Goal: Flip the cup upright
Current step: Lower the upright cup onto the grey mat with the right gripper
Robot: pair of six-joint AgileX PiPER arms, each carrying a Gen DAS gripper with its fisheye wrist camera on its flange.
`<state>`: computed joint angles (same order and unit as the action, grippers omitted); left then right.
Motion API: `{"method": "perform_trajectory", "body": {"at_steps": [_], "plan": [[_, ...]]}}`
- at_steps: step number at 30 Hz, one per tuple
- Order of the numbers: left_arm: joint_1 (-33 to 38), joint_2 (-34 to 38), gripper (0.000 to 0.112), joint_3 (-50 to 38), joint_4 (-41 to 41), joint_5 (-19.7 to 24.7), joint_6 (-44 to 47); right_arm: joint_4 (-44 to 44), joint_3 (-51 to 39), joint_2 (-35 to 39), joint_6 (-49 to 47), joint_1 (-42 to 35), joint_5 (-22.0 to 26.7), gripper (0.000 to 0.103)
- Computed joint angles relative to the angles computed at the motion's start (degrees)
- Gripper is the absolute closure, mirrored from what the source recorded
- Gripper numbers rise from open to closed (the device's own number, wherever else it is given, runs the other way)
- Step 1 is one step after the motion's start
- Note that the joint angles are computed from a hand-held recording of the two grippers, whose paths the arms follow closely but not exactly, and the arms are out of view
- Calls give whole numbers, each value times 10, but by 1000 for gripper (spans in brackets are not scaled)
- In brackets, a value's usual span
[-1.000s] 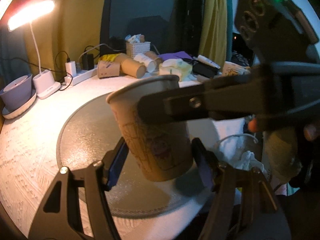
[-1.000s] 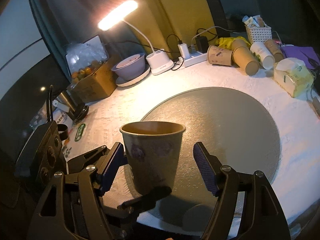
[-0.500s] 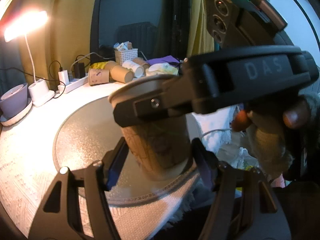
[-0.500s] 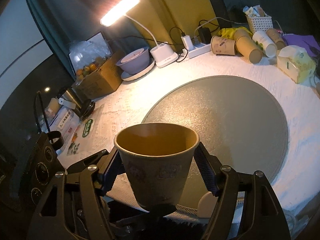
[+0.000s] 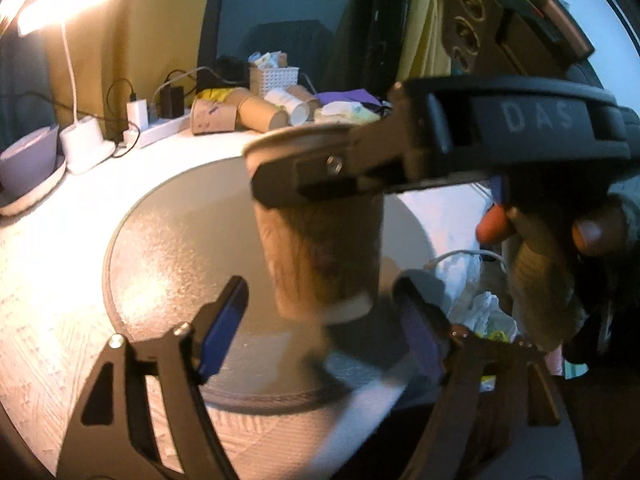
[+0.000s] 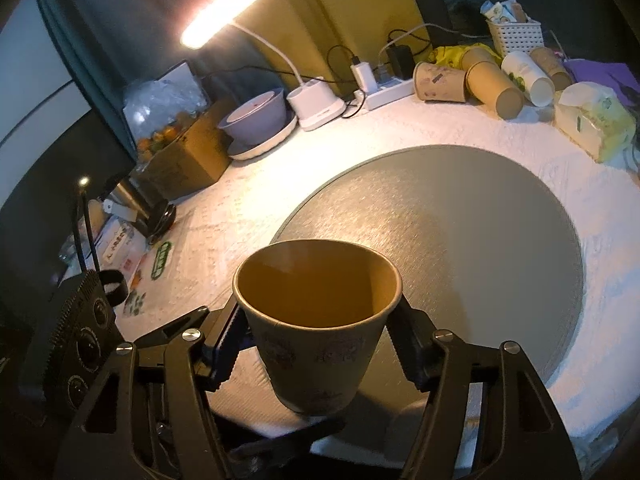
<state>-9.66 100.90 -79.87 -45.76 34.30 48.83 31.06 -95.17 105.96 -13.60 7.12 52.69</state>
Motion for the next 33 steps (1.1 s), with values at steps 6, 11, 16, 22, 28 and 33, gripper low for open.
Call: {"method": "perform_trajectory", "body": {"at_steps": [6,11,16,22,28,33], "plan": [[27,40,36,-59,42,42,-76,-51,-44,30,30,8,-17,34],[50,79,36,-131,106,83,-191,-110,-82,58,57,16,-22,34],[72,104,36,-183,135,97,-259,-158,-122,88,82,26,-22,34],[88,134,36,-224,153,108,-305,-218,-158,114,98,44,-38,34],[96,147,36,-236,154,119,-318,-272,-152,118,107,63,-58,34],[96,153,36,-244,155,127,-323,-314,-104,97,124,76,-98,34]]}}
